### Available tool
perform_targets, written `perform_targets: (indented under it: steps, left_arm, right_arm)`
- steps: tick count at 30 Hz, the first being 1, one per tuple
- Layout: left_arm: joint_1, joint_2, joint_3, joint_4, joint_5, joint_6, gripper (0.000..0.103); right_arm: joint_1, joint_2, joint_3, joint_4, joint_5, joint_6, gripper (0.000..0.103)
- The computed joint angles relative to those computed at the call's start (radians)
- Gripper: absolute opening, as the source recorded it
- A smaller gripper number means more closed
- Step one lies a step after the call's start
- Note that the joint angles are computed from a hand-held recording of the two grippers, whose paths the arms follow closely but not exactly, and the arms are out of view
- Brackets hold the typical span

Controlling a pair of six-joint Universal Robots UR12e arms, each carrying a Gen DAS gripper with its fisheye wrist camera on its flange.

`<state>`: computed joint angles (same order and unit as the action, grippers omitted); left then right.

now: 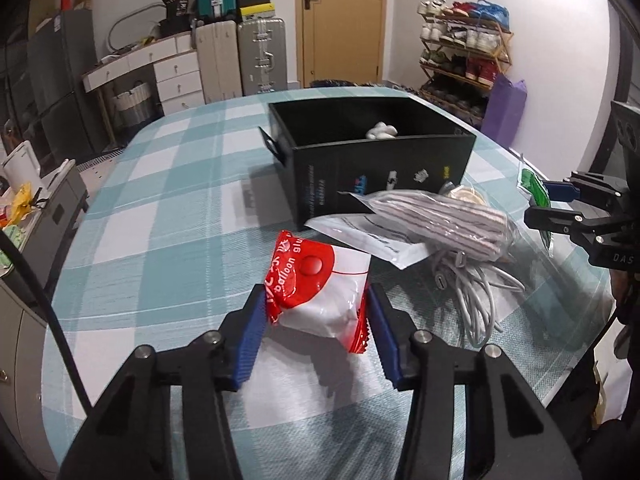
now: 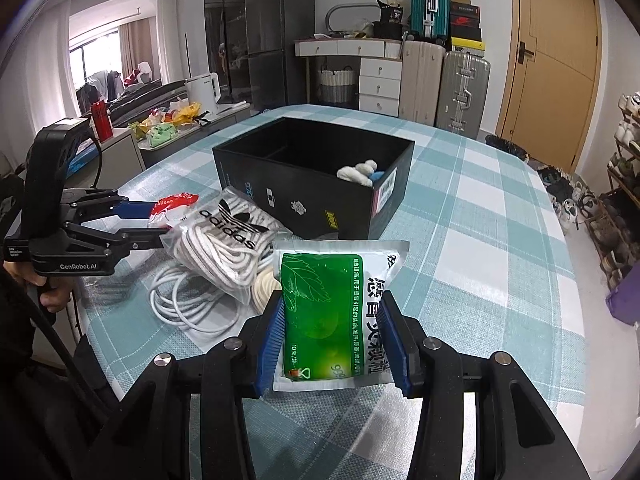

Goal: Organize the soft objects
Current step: 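Carry the snack bag and green packet with both grippers over the black box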

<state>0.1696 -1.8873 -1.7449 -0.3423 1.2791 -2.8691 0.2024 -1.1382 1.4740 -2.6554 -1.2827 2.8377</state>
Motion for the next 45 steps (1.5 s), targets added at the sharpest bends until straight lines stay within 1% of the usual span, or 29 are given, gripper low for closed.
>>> perform_targets:
  steps: [9, 13, 19, 22, 29, 32, 35, 39, 45]
  left_arm:
    - [0.015, 0.006, -0.007, 0.059, -0.004, -0.042, 0.049]
    - [0.018, 0.003, -0.003, 0.073, -0.017, -0.061, 0.049]
    - [0.015, 0.001, 0.008, 0.084, -0.017, -0.078, 0.049]
    - [0.012, 0.0, 0.017, 0.089, -0.023, -0.081, 0.049]
    - [0.008, -0.009, 0.049, 0.106, -0.056, -0.096, 0.049]
    - [0.007, -0.016, 0.066, 0.109, -0.063, -0.101, 0.049]
    - [0.005, -0.025, 0.081, 0.111, -0.073, -0.103, 0.049]
    - [0.002, -0.042, 0.11, 0.098, -0.088, -0.107, 0.049]
    - [-0.005, -0.063, 0.142, 0.09, -0.106, -0.111, 0.049]
  right_arm:
    - [0.003, -0.008, 0.01, -0.053, -0.004, 0.02, 0.046]
    - [0.006, -0.007, 0.009, -0.079, -0.009, 0.037, 0.046]
    - [0.009, 0.001, 0.002, -0.118, 0.005, 0.084, 0.046]
    - [0.009, 0.005, -0.008, -0.121, 0.018, 0.112, 0.046]
    - [0.016, 0.008, -0.03, -0.13, 0.013, 0.125, 0.046]
    - [0.019, 0.014, -0.047, -0.125, -0.001, 0.134, 0.046]
    - [0.021, 0.025, -0.067, -0.124, -0.005, 0.166, 0.046]
    - [0.027, 0.042, -0.095, -0.122, -0.032, 0.199, 0.046]
    - [0.03, 0.057, -0.124, -0.122, -0.048, 0.209, 0.046]
